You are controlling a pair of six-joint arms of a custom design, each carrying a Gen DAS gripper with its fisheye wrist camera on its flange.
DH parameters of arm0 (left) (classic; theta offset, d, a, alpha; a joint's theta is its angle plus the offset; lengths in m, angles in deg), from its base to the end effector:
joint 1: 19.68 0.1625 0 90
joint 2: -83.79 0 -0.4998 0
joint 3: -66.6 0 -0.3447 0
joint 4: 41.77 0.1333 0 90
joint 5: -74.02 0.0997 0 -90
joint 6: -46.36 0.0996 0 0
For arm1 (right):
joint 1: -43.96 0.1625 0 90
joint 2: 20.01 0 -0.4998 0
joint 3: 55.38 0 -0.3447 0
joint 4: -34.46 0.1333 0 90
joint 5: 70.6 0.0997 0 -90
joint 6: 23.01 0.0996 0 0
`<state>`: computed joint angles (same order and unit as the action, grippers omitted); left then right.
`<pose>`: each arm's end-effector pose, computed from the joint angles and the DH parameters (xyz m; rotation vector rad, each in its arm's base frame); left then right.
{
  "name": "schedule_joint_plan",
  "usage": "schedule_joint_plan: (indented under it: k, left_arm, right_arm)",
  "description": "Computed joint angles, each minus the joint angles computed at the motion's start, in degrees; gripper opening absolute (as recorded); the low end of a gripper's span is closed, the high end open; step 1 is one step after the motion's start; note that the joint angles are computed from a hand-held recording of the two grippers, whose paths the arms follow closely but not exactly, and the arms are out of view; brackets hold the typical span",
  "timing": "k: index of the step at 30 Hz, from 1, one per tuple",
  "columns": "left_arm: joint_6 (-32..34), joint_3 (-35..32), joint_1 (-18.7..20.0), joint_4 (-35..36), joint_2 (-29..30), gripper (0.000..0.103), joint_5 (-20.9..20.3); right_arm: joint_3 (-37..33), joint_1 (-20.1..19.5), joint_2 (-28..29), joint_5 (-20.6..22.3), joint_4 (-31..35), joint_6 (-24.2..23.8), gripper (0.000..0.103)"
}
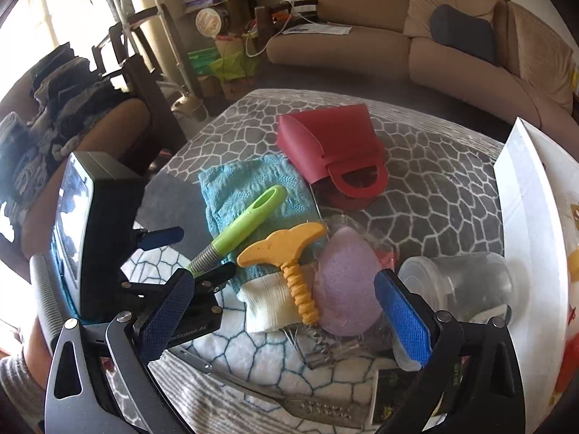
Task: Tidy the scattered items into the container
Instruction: 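Grasp the green-handled scraper with the left tool while the right tool grasps the yellow T-handled tool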
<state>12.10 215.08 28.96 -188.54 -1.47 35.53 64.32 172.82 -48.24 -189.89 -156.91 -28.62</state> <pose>-0.0322 -0.3563 0.2801 0.2051 2.2947 -0.5786 0.4076 -0.3711 -0.0141 0.9542 -2.4938 0.4211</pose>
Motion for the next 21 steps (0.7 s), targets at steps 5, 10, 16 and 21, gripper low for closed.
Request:
schedule_joint_plan:
  k: [5,10,16,21]
  left_arm:
    - [2.3,0.6,0.0,-2.4,-0.6,0.027,-2.6]
    - [2.1,0.9,-1.8,-1.1,-2.6,0.016,-3.6]
    - [-3.3,0.0,-5.5,5.6,-8.7,0.015,-4.5]
    - [-12.3,-2.8,-12.3,19.7,-16.5,0.015,-4.7]
  right_arm:
    - [-1.8,-0.9,3.1,-1.5,-0.5,-1.7,0.067]
    - [-3.2,-1.4,3.6,-1.4,2.8,-0.6,0.021]
    - [-1.5,0.3,0.7,-0.4,2.1,0.6,0.015]
    - [-0.5,2.8,-2.3,-1.1,4.5,2.4,0.015]
